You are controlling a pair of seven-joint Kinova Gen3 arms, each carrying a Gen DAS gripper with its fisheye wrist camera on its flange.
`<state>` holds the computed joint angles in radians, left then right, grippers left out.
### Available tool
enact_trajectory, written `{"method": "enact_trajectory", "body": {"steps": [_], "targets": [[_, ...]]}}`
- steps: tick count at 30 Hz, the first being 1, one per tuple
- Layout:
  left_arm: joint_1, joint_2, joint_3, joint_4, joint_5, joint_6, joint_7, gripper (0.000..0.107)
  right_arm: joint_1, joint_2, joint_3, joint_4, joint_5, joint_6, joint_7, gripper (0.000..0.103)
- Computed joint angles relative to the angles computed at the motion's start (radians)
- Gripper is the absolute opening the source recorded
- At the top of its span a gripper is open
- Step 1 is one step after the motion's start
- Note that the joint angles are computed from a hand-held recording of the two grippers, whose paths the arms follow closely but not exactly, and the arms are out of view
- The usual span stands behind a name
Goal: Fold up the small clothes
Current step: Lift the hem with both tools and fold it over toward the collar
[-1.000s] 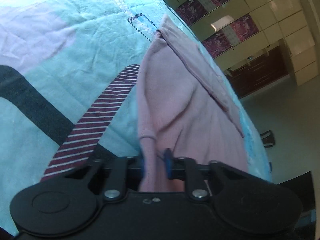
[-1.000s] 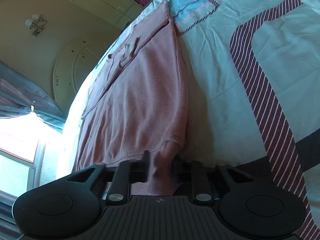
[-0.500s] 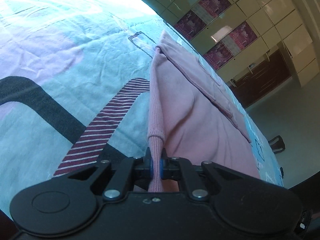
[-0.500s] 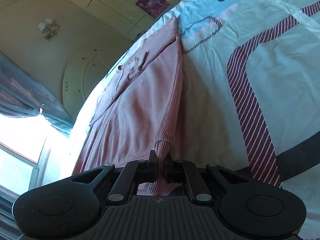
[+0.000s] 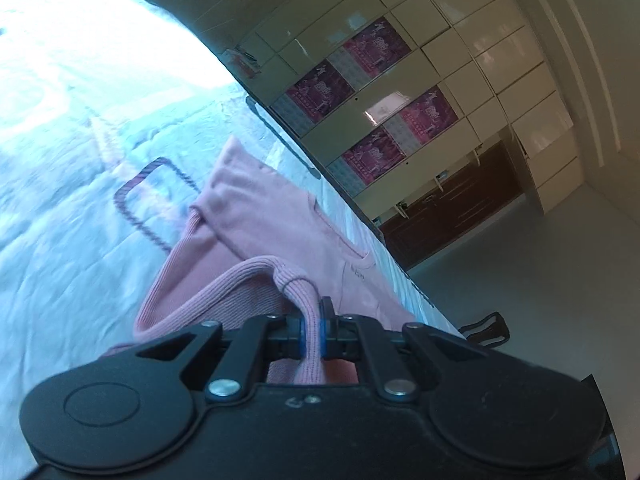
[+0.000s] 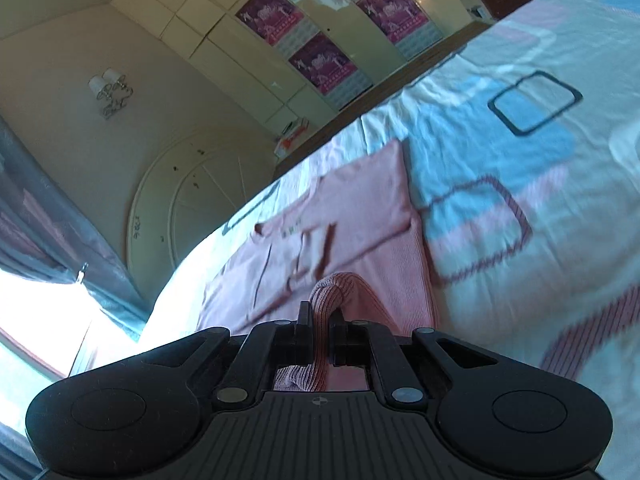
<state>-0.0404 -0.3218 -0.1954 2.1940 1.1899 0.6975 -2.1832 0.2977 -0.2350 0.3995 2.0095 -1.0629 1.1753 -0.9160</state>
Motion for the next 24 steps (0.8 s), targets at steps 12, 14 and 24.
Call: {"method": "enact_trajectory", "body": {"steps": [12, 14, 24], "targets": [[-0.109, 0.547, 0.224, -0.54, -0.109, -0.01, 0.165, 0.005, -0.044, 0.459, -0.253, -0.459, 0.065, -0.246, -0.364, 0.006], [-0.073, 0.616, 0.184, -0.621, -0.146, 0.028, 0.202, 0.005, -0.046, 0.52, -0.276, -0.51, 0.095, -0.262, -0.414, 0.006], [-0.131, 0.697, 0.293, -0.688, -0.205, -0.109, 0.146, 0.082, -0.024, 0.59, -0.387, -0.519, 0.18, -0.47, -0.384, 0.05]]}}
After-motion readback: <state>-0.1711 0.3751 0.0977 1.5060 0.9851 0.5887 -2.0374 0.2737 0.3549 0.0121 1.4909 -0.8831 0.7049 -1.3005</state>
